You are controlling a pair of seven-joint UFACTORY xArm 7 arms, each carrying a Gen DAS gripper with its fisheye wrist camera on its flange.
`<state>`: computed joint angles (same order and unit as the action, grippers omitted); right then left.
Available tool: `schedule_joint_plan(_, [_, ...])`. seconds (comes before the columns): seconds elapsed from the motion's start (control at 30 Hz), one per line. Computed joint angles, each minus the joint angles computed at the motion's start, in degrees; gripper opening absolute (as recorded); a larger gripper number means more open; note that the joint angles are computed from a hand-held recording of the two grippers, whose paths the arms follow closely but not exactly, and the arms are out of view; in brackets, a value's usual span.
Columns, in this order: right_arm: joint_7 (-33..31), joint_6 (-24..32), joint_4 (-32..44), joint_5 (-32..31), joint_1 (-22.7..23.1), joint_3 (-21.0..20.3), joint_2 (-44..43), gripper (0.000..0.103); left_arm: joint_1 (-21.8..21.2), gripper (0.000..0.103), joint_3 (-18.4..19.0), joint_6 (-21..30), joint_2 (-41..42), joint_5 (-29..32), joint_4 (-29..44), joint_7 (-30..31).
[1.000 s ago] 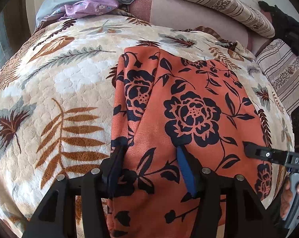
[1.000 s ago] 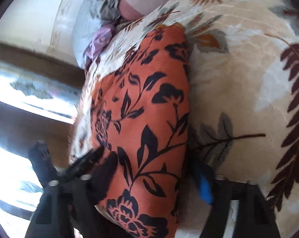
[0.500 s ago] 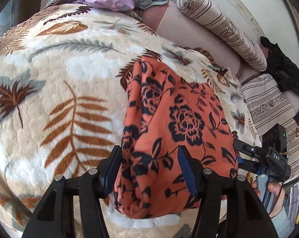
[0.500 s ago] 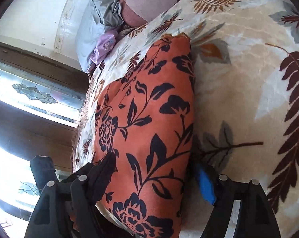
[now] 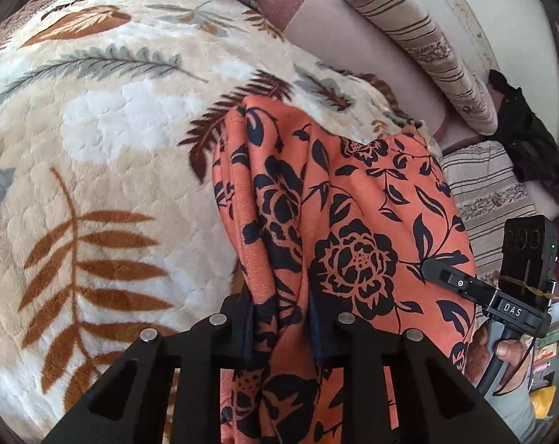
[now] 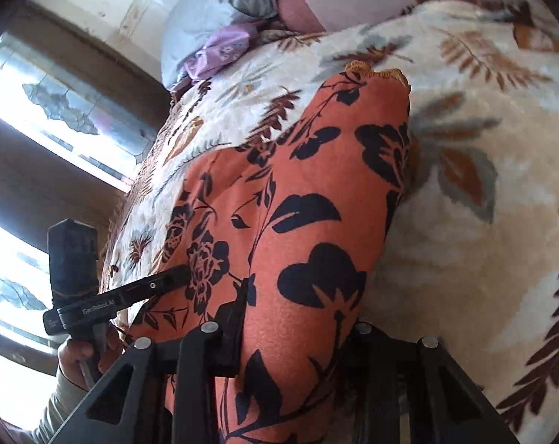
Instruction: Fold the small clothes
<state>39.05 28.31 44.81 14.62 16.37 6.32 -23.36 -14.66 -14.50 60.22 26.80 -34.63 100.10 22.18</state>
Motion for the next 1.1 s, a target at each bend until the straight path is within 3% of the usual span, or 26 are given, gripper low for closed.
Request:
schedule_joint_plan(0.1, [-1.83, 3.47, 0.86, -3.73, -2.9, -1.54, -4.9, 0.034, -2.09, 0.024, -1.78, -2.43, 0.93, -1.37, 3.94, 0.24])
schedule_joint_plan(0.2, [-4.01, 6.14, -0.68, -4.39, -5.75, -4.66, -9.9, 0.034, -6.48, 0.024, -2.7, -2.84, 5.96, 0.52, 13.3, -2.85])
schedule_joint_plan(0.3, [-6.81, 6.92, -5.28, -2.15, -7.83, -8.8, -13.92, 0.034, -12.05, 0.024, -1.87, -0.5, 12.75, 6.23, 23.26, -7.96])
schedule_joint_plan(0.4, [-12.12, 7.47, -10.94, 2.95, -7.41, -14.66, -15.53, 0.035, -15.9, 0.024, -0.43, 0.86, 15.86, 11.79, 25.49, -10.84])
schedule_joint_plan(0.47, [-14.53, 8.16, -15.59, 7.16, -7.96, -17.71, -15.86, 0.04, -17.98, 0.029, 0.67, 5.18, 19.95, 15.66, 29.29, -14.77])
schedule_joint_plan(0.5, [-12.65, 8.55, -17.86, 7.47, -9.86, -17.29, -15.96, 0.048, -17.96, 0.04, 0.83, 4.12, 19.72, 15.52, 27.76, -15.34])
schedule_joint_plan(0.53, [-11.69, 6.55, -20.97, 10.17, -11.65, -16.13, -18.01, 0.065, -17.12, 0.047, 0.32, 1.58, 17.75, 14.93, 24.13, -14.97])
schedule_joint_plan(0.6, [-9.44, 4.13, -24.27, 9.75, -14.15, -13.48, -23.18, 0.065, -16.03, 0.052, 0.04, 1.56, 15.48, 15.27, 22.03, -14.98])
schedule_joint_plan(0.67, [-5.61, 8.12, -23.48, 4.82, -18.24, -9.57, -26.41, 0.066, -15.45, 0.052, 0.32, -1.09, 11.73, 16.34, 17.88, -13.9])
schedule_joint_plan(0.77, [-2.77, 9.68, -21.44, 0.47, -19.82, -6.94, -29.8, 0.067, -13.99, 0.052, -0.9, -6.84, 6.11, 15.57, 10.38, -10.49])
schedule_joint_plan(0.87, [-1.35, 5.31, -20.53, -0.39, -18.0, -5.97, -31.16, 0.067, -14.06, 0.052, -0.91, -8.58, 2.9, 16.21, 4.22, -9.96])
schedule_joint_plan(0.93, [-0.13, 4.04, -19.63, -1.63, -16.84, -4.51, -28.78, 0.07, -15.16, 0.053, -0.17, -6.76, 3.96, 18.44, 3.39, -11.67])
schedule_joint_plan(1.0, [0.64, 5.81, -18.58, 0.54, -12.68, -5.82, -23.4, 0.071, -14.01, 0.053, -0.93, -7.59, 3.69, 16.48, 1.48, -11.78])
schedule_joint_plan(1.1, [3.77, 7.75, -19.53, -1.75, -13.58, -3.37, -26.24, 0.069, -12.83, 0.051, -1.58, -9.08, 0.25, 14.91, -1.0, -11.29])
